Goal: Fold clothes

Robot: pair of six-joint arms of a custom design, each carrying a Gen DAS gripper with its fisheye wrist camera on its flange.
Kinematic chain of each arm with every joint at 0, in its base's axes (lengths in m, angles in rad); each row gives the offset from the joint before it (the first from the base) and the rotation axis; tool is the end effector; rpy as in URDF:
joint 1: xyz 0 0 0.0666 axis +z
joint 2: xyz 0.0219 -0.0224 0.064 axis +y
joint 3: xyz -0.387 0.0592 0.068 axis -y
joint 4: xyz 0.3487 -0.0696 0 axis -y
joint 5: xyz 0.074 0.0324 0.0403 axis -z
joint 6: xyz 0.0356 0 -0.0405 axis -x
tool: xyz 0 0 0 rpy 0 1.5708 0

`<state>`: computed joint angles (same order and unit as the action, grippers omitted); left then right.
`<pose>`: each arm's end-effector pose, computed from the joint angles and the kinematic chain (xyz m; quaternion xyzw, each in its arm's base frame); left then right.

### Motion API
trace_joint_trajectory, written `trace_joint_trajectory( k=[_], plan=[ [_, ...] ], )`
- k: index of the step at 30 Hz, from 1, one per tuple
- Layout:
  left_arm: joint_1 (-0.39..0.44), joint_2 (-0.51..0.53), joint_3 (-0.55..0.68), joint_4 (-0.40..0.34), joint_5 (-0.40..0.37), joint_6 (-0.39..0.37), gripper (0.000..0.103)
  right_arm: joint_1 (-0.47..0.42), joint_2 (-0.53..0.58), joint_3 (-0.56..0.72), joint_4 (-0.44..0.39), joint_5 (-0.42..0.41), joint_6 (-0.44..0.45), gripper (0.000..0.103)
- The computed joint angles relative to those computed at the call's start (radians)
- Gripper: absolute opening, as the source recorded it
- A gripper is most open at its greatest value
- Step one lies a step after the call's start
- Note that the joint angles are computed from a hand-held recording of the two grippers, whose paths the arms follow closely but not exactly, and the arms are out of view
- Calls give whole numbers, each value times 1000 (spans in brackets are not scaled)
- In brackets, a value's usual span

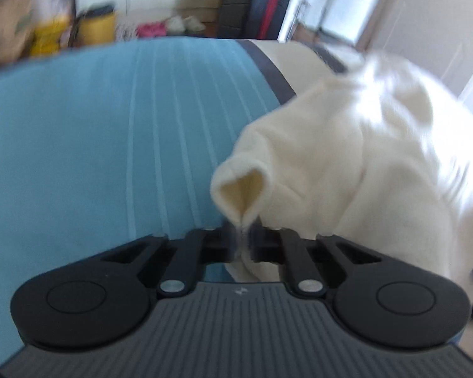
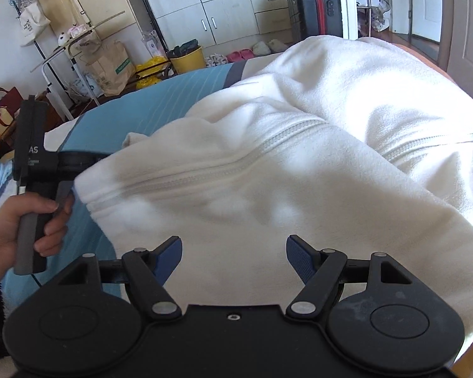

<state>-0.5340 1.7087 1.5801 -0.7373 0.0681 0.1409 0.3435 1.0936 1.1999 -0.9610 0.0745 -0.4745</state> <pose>0.4798 -0.2870 0.3763 0.1947 0.9176 -0.1444 0.3150 0.3052 0.1059 0.4599 0.0743 0.9331 0.1073 0.3352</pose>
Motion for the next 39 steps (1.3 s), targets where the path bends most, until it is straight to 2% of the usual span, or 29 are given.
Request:
trace_joint_trajectory(
  k=[2,4,6,7,8,10,11,13,15,18,20,23,24,26,27,28,29,30,31,32,34,37,39],
  plan=[
    [0,-9,1,-6,1,28,7,-33,1,-7,16,-61,-29,78],
    [6,-16,2,-11,15,68,7,-100,-17,-41,63,-229,-122,78],
    [5,-38,-30,42,-23,55,7,-147,-28,-72,106,-348,-188,78],
    [3,-43,-33,54,-55,45,7,-157,-29,-79,116,-371,-201,78],
    [2,-43,-27,51,-83,43,7,-154,-29,-77,116,-360,-194,78],
    [27,-38,17,7,-53,94,7,-144,-33,-70,121,-337,-163,78],
    [44,-34,44,-21,-25,128,7,-146,-42,-76,148,-366,-140,78],
    [77,-43,63,-8,30,165,7,-166,-61,-98,232,-517,-110,78],
    [84,-47,86,11,-16,124,7,-168,-66,-96,262,-591,-125,78],
    [93,-4,181,-3,-94,54,7,-157,-92,-100,294,-576,-81,78],
    [110,54,289,-59,-110,54,7,-163,-110,-111,317,-576,-55,79],
    [122,115,415,-82,-200,31,7,-195,-124,-122,353,-628,-87,79],
    [124,119,425,-48,-241,18,7,-205,-129,-126,371,-640,-97,79],
    [114,103,374,92,-340,-2,7,-220,-146,-131,384,-646,-94,81],
    [109,110,372,106,-384,1,9,-225,-150,-131,379,-637,-85,84],
    [104,130,390,71,-417,24,18,-231,-154,-131,375,-628,-76,84],
    [101,160,429,-15,-437,55,26,-235,-155,-129,368,-616,-70,84],
    [101,186,479,-136,-424,85,39,-240,-153,-125,359,-601,-73,84],
    [102,192,487,-207,-390,99,39,-248,-153,-123,350,-588,-78,84],
    [104,171,446,-227,-343,100,40,-255,-153,-120,342,-574,-84,84],
    [98,63,258,-160,-282,89,44,-269,-152,-114,324,-548,-96,84],
    [68,-79,48,-147,-235,78,51,-268,-164,-104,302,-488,-105,84],
    [55,-165,-43,-154,-146,73,53,-259,-164,-94,293,-451,-116,84]
  ],
)
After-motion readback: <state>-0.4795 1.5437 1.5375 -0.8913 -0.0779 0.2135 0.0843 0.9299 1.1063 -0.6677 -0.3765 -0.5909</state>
